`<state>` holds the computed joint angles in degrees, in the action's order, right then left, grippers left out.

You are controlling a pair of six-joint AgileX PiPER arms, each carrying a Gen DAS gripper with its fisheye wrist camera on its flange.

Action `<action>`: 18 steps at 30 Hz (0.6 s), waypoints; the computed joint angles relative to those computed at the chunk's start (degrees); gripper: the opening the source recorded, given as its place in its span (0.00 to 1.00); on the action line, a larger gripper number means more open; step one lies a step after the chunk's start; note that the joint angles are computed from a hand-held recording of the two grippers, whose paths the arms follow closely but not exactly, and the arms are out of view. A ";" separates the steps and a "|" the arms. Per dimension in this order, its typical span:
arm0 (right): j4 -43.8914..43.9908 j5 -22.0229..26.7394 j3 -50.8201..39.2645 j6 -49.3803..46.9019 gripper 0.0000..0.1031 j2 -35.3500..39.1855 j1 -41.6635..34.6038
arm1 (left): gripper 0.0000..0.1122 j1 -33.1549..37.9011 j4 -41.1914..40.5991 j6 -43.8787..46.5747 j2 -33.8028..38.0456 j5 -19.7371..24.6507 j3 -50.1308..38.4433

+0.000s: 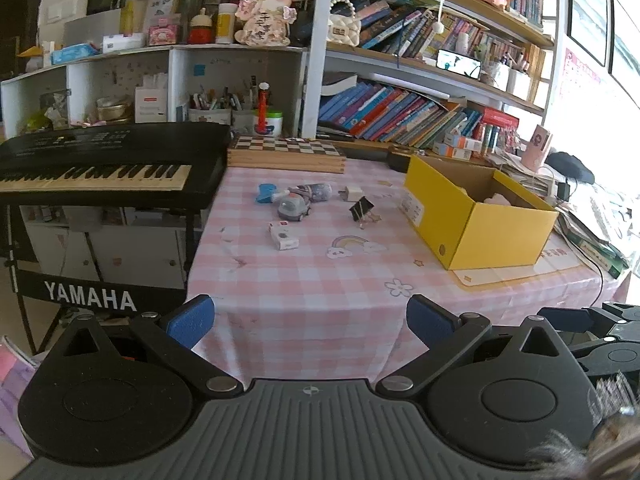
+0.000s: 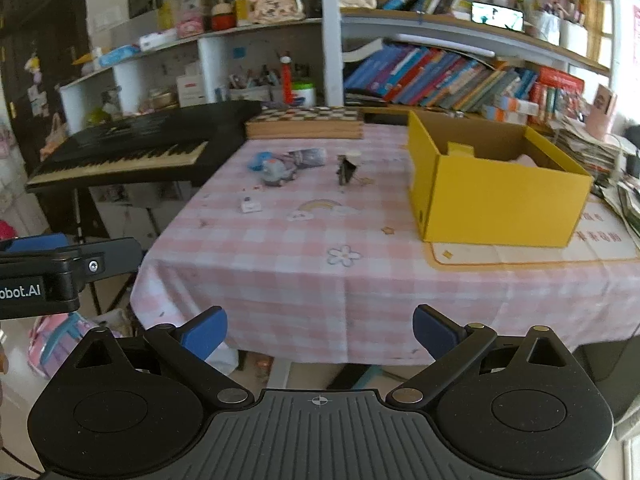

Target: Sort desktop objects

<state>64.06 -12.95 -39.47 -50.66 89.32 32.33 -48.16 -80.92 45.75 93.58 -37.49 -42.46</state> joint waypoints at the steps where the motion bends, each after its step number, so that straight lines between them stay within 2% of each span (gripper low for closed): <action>1: -0.32 0.25 -0.32 0.18 0.97 0.13 0.13 | 0.92 0.16 0.01 -0.12 -0.17 -0.13 0.15; 8: -0.23 1.81 -2.25 -1.37 0.97 1.27 0.35 | 0.92 1.05 0.91 -0.92 -0.81 -0.32 0.80; 12: 10.90 1.99 -4.28 -12.74 0.94 2.71 0.44 | 0.92 1.38 1.18 -0.76 -0.58 -0.35 0.49; 18: 10.78 2.97 -5.94 -13.67 0.94 4.48 -0.16 | 0.92 3.36 1.56 -1.21 0.33 1.45 -0.31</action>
<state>74.85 -9.97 -45.41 -64.34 93.80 32.17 -44.80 -79.36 44.54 93.92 -36.04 -42.77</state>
